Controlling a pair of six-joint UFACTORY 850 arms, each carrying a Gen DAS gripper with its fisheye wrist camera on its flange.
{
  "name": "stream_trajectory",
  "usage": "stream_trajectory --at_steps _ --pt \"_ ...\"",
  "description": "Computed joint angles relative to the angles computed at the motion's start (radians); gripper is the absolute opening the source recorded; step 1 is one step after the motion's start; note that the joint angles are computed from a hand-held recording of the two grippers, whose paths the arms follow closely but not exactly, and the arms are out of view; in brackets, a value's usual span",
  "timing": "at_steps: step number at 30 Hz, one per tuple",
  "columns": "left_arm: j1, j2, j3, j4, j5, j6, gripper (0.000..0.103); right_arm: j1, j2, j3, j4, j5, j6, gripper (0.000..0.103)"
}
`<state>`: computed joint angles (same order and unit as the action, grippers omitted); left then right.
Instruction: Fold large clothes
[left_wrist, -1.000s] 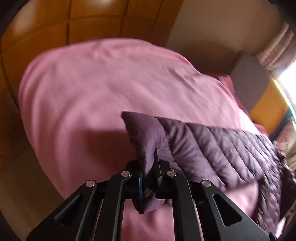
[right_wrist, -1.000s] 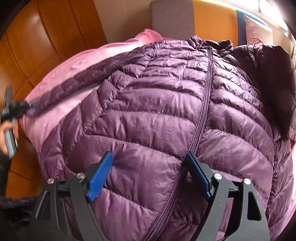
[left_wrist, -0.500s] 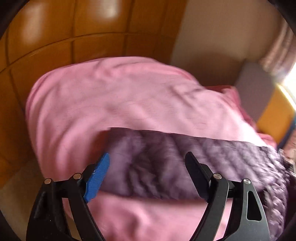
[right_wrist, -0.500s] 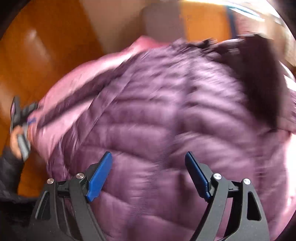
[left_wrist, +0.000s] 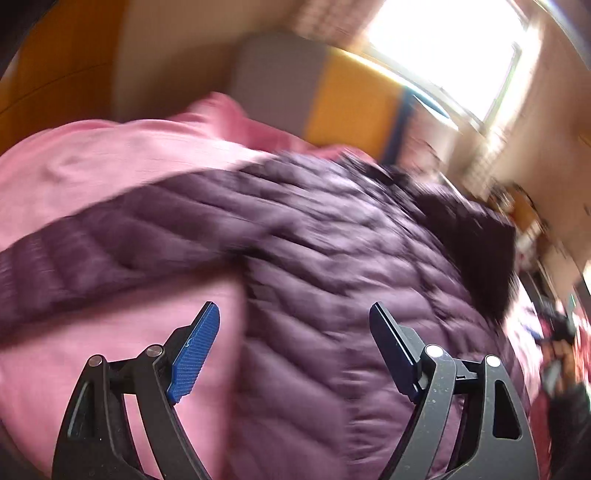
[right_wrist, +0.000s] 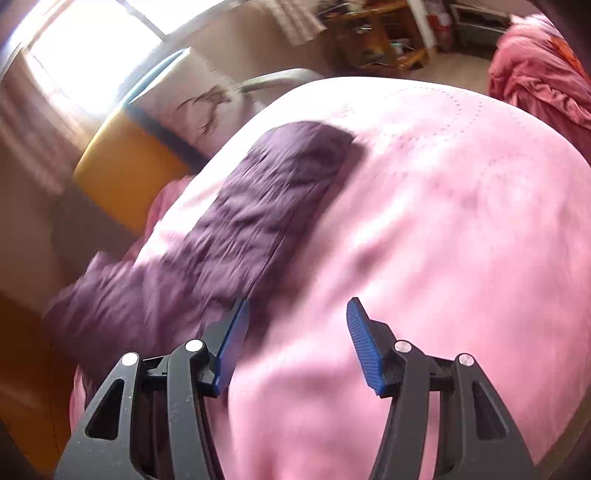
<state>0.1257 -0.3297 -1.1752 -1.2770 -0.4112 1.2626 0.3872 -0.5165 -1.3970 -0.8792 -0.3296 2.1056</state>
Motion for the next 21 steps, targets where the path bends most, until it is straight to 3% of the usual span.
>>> stream_trajectory --at_steps 4,9,11,13,15,21 --pt "-0.08 -0.026 -0.005 0.114 0.02 -0.029 0.082 -0.072 -0.065 -0.068 0.045 0.041 0.011 0.057" --pt "-0.111 -0.053 0.01 0.226 0.059 -0.094 0.083 -0.106 -0.137 -0.176 0.124 0.009 -0.056 0.058" --pt "-0.101 -0.067 -0.001 0.214 0.042 -0.096 0.085 -0.112 -0.155 -0.217 0.198 -0.03 -0.16 0.047" --pt "-0.095 -0.076 -0.009 0.215 0.028 -0.111 0.087 -0.113 -0.151 -0.226 0.231 -0.064 -0.23 0.018" --pt "-0.099 -0.079 -0.01 0.207 0.034 -0.106 0.088 -0.101 -0.117 -0.207 0.15 -0.117 -0.193 0.009" --pt "-0.111 -0.081 0.0 0.142 0.056 -0.047 0.089 -0.041 0.083 -0.007 -0.056 -0.382 -0.043 0.005"
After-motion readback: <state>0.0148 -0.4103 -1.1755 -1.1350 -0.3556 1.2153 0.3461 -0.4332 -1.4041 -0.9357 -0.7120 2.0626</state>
